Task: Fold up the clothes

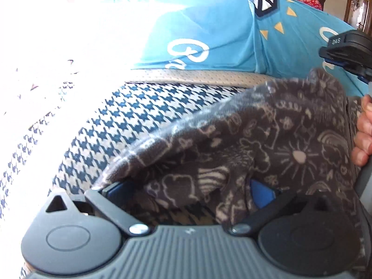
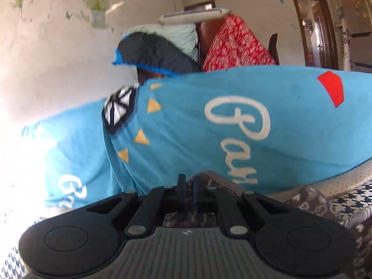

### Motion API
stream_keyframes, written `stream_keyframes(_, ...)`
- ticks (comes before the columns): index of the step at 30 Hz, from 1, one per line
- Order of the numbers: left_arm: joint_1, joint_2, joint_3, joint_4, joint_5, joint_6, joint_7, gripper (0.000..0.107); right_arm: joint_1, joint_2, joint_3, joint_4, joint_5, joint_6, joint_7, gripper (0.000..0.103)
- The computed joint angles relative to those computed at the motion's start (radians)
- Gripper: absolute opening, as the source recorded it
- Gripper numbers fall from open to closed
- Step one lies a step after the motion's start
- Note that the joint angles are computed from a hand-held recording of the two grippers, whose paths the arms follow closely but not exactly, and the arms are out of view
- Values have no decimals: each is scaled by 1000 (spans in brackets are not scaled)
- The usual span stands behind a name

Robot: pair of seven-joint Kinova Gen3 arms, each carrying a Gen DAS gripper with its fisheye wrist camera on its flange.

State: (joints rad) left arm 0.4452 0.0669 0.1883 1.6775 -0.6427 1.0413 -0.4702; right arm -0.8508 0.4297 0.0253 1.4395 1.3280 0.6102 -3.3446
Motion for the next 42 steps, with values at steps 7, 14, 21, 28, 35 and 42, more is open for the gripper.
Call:
stream_keyframes(7,40,35,9,-56,17,70,-69,103,211,17,-324,-92,-138,121,285,26)
stream_keyframes(14,42,-44,33,-9,48,-12,-42,103,202,-36,-350,-114,-329,210,567,35)
stream_keyframes(21,74,-60,90,15,-46,-41,-3,103,-22,-154,-77,-36,-471,234,615,49)
stream_keyframes(28,80,-103,117,58,65,-157,-142,103,-6,-259,-174,82,-479,377,554,50)
stream_keyframes(35,110,-119,171,108,80,-222,-206,103,36,-406,-274,228,-499,492,429,56)
stream_keyframes(42,155,-147,234,156,27,-264,-191,103,102,-541,-393,319,-512,681,271,61)
